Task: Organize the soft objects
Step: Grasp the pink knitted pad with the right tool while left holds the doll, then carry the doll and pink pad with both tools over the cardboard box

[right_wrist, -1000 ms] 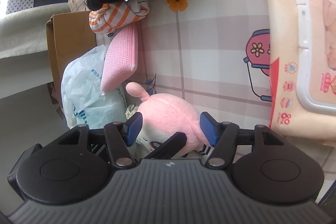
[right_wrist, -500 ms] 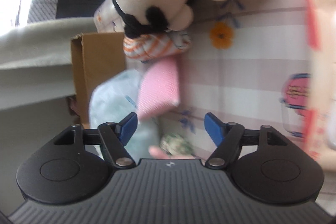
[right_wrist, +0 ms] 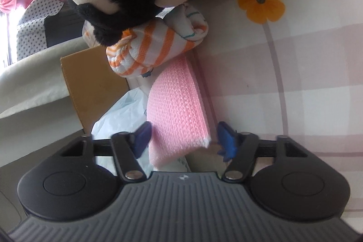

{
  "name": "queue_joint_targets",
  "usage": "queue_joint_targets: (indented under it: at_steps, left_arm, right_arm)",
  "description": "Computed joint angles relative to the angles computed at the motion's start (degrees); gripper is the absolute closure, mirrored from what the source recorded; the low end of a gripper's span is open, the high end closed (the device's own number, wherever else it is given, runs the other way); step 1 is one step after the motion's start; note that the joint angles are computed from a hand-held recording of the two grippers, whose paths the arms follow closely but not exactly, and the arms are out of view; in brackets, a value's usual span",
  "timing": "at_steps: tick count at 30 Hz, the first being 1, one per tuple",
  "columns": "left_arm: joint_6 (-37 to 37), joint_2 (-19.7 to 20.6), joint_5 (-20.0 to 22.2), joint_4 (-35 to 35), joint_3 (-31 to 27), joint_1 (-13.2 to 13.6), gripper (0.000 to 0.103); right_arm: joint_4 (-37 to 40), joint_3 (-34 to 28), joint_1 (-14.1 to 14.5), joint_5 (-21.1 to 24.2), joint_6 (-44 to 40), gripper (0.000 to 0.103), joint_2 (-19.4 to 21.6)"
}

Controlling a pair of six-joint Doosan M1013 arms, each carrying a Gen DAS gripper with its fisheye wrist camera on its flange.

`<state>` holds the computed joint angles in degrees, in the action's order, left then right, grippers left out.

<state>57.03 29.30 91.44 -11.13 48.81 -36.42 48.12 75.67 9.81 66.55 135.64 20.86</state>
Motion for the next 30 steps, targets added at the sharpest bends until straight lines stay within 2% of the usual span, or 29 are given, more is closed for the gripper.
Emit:
queue_joint_targets:
  at_steps: [5,11,22,30]
  left_arm:
    - [0.19,0.48,0.62,-0.24,-0.85,-0.05,0.019]
    - [0.86,1.16,1.73,-0.42,-1.90,-0.08,0.019]
    - [2.57,2.92,2.78,-0.36,-5.51,-1.05,0.019]
    - [3.75,6.53,5.89,1.88,-14.05,-2.16,0.019]
  right_arm:
    - [-2.01,-0.48,0.36,-1.49,0.61,0.060,-0.24]
    - [-4.09,-2.21,-0.55,1.12,0.57,0.069,-0.78]
    - [-7.65,-0.67,-3.16,2.56,1.42,0.070,-4.97]
    - [-9.60,-0.68,-4.58,1.13,1.15,0.070,-7.49]
